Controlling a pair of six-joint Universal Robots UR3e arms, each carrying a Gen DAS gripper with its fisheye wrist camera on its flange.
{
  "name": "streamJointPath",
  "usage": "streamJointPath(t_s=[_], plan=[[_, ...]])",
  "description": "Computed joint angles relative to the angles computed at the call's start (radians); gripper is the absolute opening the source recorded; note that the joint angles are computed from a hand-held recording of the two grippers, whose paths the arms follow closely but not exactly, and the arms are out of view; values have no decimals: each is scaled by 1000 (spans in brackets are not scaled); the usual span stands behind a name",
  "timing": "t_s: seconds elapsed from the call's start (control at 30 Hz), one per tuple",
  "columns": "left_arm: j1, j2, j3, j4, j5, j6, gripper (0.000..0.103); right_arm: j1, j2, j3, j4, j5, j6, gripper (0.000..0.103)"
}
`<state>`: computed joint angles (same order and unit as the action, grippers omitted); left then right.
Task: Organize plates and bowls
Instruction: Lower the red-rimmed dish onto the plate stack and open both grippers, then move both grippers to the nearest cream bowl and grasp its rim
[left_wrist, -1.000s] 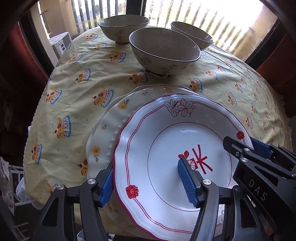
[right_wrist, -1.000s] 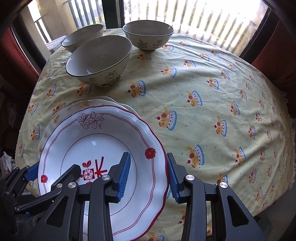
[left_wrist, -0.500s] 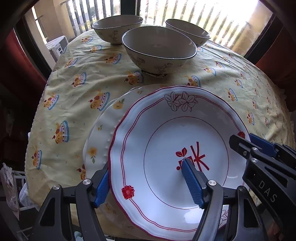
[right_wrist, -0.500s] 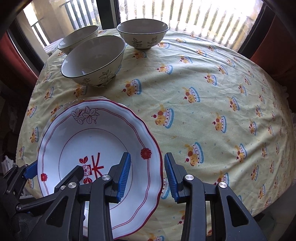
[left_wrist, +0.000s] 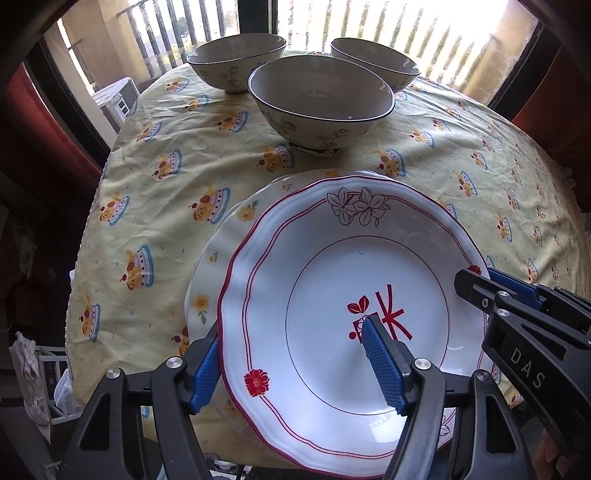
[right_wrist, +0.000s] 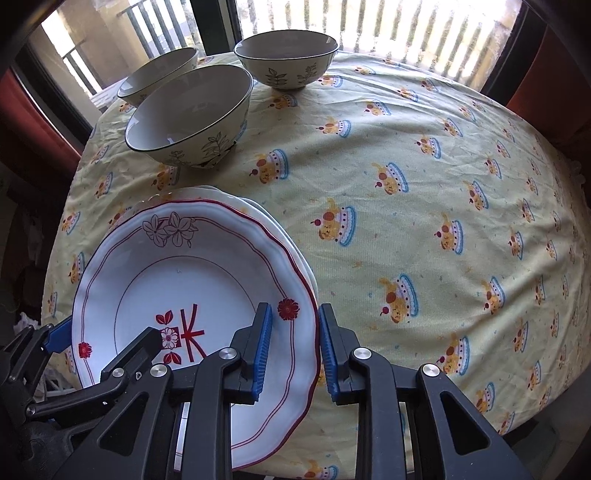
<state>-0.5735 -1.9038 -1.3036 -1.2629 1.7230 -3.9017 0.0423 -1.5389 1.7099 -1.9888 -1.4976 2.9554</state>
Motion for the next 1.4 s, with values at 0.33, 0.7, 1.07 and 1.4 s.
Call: streamJointPath(t_s=[0.33, 0.7, 1.07, 1.4], plan=[[-1, -22, 12, -19, 78, -6, 74, 49, 22, -4, -54, -6, 28, 28], [21, -10, -26, 39, 36, 72, 90, 93, 37, -2, -88, -73, 80, 28], [125, 17, 15, 43, 28, 123, 93, 101, 127, -214, 3, -43, 120, 66], [210, -117, 211, 74, 77, 188, 83, 136, 399, -622, 34, -44, 123, 66]])
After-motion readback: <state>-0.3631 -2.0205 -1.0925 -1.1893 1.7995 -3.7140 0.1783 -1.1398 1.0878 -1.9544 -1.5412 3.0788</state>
